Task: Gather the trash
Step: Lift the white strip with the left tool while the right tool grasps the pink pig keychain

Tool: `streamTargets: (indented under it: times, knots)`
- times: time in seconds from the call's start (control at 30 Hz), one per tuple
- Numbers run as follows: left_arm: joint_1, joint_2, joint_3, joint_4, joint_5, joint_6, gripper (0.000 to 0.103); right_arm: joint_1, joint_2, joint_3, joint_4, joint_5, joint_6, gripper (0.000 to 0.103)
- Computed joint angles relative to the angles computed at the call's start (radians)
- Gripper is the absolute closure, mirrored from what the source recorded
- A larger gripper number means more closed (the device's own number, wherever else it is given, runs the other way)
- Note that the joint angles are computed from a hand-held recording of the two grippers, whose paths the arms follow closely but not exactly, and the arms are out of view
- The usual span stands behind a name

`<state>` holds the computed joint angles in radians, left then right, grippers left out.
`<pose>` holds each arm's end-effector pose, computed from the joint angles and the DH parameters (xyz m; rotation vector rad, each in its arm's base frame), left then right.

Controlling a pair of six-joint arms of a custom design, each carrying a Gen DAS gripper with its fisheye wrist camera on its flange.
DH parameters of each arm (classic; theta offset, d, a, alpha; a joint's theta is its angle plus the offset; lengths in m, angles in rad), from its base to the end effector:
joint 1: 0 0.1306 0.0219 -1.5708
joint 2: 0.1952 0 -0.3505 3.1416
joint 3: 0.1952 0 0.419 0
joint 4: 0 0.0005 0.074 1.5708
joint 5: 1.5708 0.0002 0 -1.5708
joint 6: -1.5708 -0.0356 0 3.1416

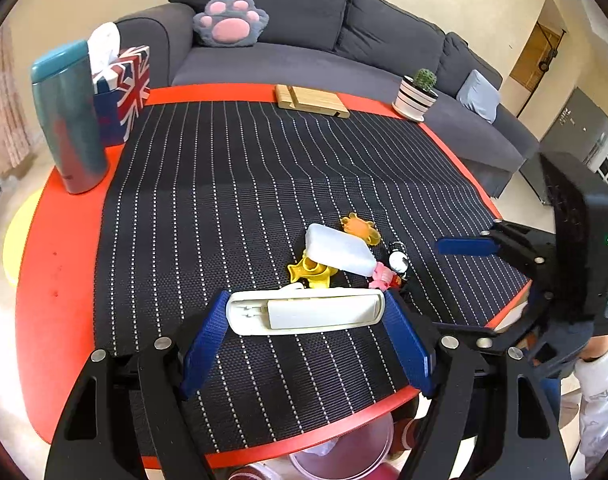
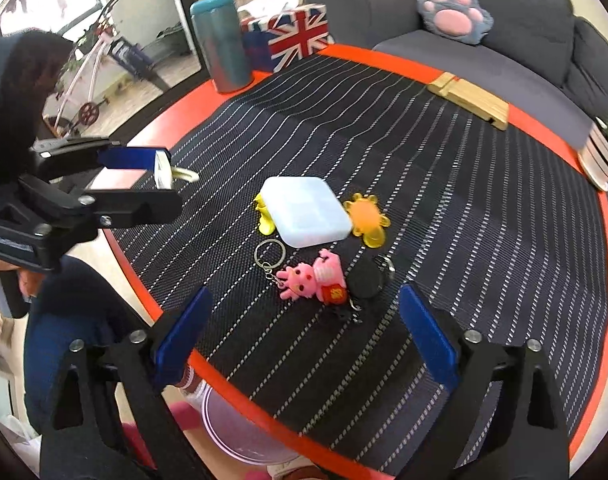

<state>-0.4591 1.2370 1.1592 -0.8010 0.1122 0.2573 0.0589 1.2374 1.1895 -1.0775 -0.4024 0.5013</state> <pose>0.4111 -0.2082 0.3608 0.3016 2.4772 -0.4466 0.4364 0.0392 0.3613 -0.8331 2.4623 0.3877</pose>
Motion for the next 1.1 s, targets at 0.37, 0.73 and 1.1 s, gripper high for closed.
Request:
streamTargets:
  times: [0.37, 0.73, 1.1]
  knots:
    - [0.010, -0.010, -0.014, 0.006, 0.008, 0.010, 0.029, 0.032, 0.071, 0.026, -0.005, -0.010, 0.026, 0.029]
    - [0.012, -0.015, -0.025, 0.011, 0.015, 0.015, 0.029, 0.069, 0.067, 0.007, 0.011, 0.054, 0.108, 0.037]
    - [0.013, -0.017, -0.033, 0.016, 0.021, 0.019, 0.029, 0.075, 0.066, -0.001, 0.035, 0.075, 0.067, 0.058]
